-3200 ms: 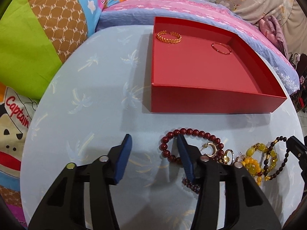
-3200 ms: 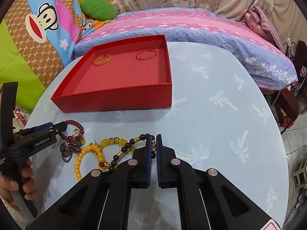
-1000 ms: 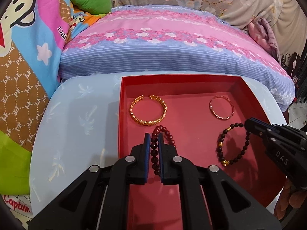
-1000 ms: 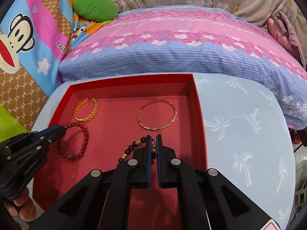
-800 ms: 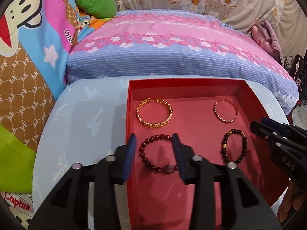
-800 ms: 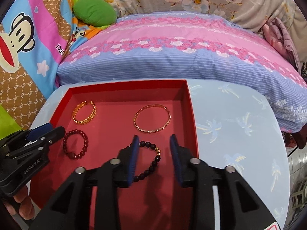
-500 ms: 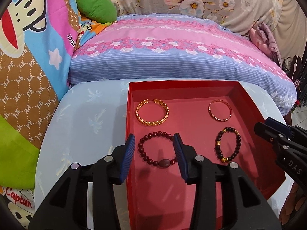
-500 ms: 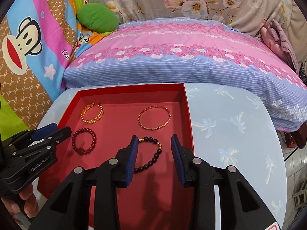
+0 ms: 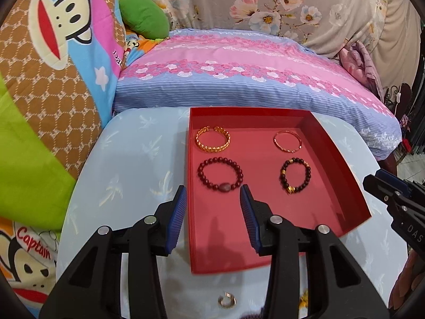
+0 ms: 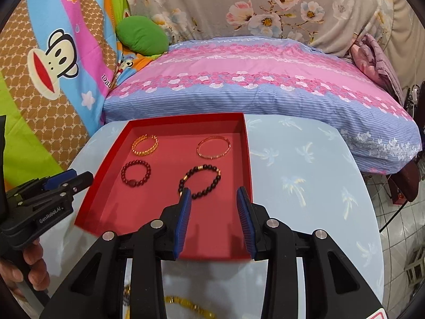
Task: Organize jewelry
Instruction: 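Move both tools back toward the yellow and garnet bracelets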
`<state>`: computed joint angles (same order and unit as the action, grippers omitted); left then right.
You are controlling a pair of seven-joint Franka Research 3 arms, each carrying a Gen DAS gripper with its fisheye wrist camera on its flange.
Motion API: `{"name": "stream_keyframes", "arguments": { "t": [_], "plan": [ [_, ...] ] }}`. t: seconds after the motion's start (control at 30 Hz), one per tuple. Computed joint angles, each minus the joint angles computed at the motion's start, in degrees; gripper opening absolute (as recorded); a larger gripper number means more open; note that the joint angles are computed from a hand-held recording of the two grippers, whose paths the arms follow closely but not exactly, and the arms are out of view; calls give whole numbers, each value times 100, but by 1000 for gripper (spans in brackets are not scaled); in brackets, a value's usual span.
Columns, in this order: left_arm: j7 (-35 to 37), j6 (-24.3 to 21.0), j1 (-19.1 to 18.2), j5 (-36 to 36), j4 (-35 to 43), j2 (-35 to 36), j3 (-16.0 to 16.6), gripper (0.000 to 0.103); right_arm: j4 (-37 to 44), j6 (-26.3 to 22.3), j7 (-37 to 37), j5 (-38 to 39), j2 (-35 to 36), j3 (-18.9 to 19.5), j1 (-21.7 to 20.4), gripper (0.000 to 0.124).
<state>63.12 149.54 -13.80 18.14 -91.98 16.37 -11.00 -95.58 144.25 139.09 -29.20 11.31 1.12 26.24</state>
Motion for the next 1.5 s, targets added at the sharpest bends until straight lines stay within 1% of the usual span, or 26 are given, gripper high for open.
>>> {"name": "stream_keyframes", "arguments": {
  "t": [0.17, 0.37, 0.57, 0.73, 0.9, 0.97, 1.03, 1.13, 1.23, 1.37, 1.5],
  "plan": [
    [-57, 219, 57, -69, -781, -575, -45, 39, -632, 19, 169, -48, -479, 132, 8, 35],
    [38, 276, 106, -327, -1438, -1026, -139, 39, -1265, 3, 337, 25, -880, 400, -92, 35],
    [192, 303, 94, -707, -2102, -1403, -198, 39, -1705, -6, 341, 211, -1043, 591, -149, 35],
    [320, 295, 56, -1020, -2494, -1599, -212, 39, -1872, 50, 303, 295, -1005, 655, -147, 35],
    [424, 304, 5, -1195, -2736, -1728, -214, 40, -1888, 59, 281, 342, -888, 646, -103, 35],
    [457, 316, -18, -1235, -2788, -1753, -219, 41, -1878, 26, 318, 295, -855, 629, -78, 33],
    [482, 333, -37, -1264, -2820, -1770, -221, 45, -1886, 17, 284, 357, -833, 619, -63, 27],
    [562, 341, -70, -1329, -2835, -1767, -231, 45, -1891, -82, 402, 160, -846, 602, -23, 18],
    [652, 327, -99, -1412, -2824, -1736, -242, 45, -1938, -113, 411, 143, -892, 603, -25, 11],
    [703, 307, -134, -1444, -2820, -1697, -266, 45, -2051, -148, 467, 131, -998, 628, -43, 9],
    [697, 303, -153, -1465, -2868, -1681, -275, 45, -2211, -114, 467, 307, -1145, 671, -93, 9]
  ]
}}
